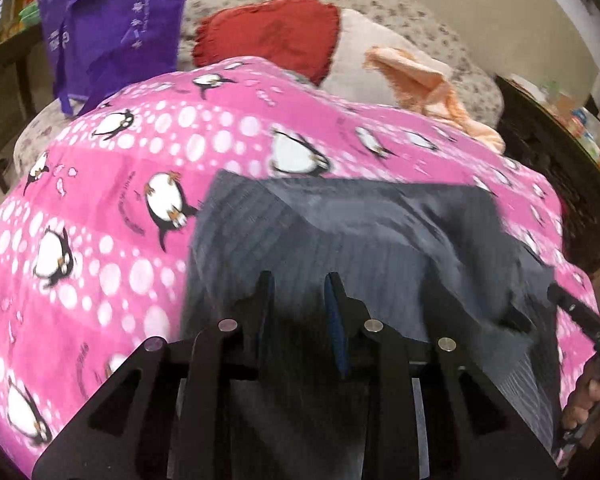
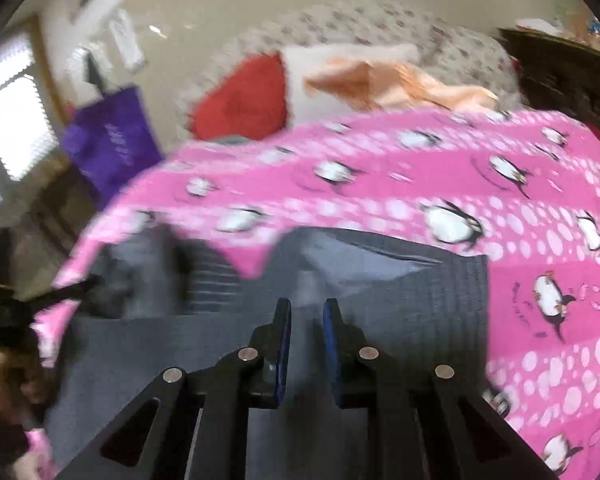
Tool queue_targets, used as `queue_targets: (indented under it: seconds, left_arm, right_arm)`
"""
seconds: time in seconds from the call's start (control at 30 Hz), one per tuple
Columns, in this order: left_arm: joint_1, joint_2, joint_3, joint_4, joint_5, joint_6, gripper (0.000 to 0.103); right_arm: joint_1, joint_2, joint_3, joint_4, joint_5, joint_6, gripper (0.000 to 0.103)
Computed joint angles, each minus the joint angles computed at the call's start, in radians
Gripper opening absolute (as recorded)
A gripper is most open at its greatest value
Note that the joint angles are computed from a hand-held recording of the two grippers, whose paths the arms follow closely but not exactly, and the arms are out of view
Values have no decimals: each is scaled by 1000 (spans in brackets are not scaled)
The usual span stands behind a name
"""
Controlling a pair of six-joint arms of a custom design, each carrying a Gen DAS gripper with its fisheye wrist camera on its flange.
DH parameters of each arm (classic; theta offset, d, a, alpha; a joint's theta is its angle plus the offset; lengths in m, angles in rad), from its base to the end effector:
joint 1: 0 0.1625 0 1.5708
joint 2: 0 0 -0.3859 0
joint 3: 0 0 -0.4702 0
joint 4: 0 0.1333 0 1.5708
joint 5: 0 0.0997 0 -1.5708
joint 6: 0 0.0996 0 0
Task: Fold large clothes
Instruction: 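Fold the lifted hem up toward the collar with both grippers, then release the hem and smooth the folded jacket flat with both grippers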
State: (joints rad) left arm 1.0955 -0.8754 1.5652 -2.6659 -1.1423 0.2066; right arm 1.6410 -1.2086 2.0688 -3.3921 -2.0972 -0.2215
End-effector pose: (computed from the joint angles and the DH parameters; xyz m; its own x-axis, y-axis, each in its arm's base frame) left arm -0.1821 -0.7355 0.1156 -0.7787 0.4324 -0.4546 0.5929 0.7442 -0.3076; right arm 0.1231 -0.5639 0.1994 -0.8608 0.2162 0.4608 -0.2350 0.6342 -0.7366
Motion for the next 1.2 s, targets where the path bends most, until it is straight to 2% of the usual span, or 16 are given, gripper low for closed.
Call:
queue_targets:
  seconds: [0.07,0.13,0.17,0.2,0.27,0.33,0.47,0.53,0.7,0.77,0.8,0.9,0.97,1.0,1.1,1.2]
  left_arm:
    - [-9,-37,63,-43,-18,22,27]
    - [-17,-72,140,-118,-5,60,29]
    - [-19,-74,161,-148,10,78,29]
    - [-17,-74,176,-165,27,87,29]
    - [-5,-63,198,-174,66,96,29]
    - [4,-53,230,-242,75,164,29]
    - [5,-47,226,-253,67,164,36]
    - [19,-53,217,-228,29,137,36]
    - [37,-57,202,-195,-27,95,36]
    - [38,-59,202,-187,-33,83,36]
    - [38,-59,199,-184,-33,81,36]
    - [38,-60,199,-179,-35,80,36]
    - [40,-61,195,-166,-45,71,37]
    - [40,-65,196,-156,-44,68,37]
    - [20,-140,224,-56,-26,24,37]
    - [3,-293,370,-129,-34,35,41]
  right_arm:
    - [21,-30,22,50,110,-39,15]
    - [16,-53,12,242,279,-85,15]
    - [19,-18,-19,347,316,-104,15]
    - [21,4,-51,444,312,-130,15]
    - [35,78,-128,513,178,-198,15]
    - [8,137,-187,415,60,-118,13]
    - [-26,117,-181,178,18,5,13]
    - [-25,63,-139,144,97,4,14]
    - [-5,-26,-47,306,226,-5,16]
    - [4,15,-57,374,151,-37,16]
    - [0,71,-75,360,51,-56,6]
    - [28,110,-99,264,-152,112,11]
    - [36,53,-61,274,-121,246,11]
    - [46,34,-35,235,-100,250,12]
    - [110,-8,26,209,-78,179,12]
    - [178,-26,102,168,-97,95,12]
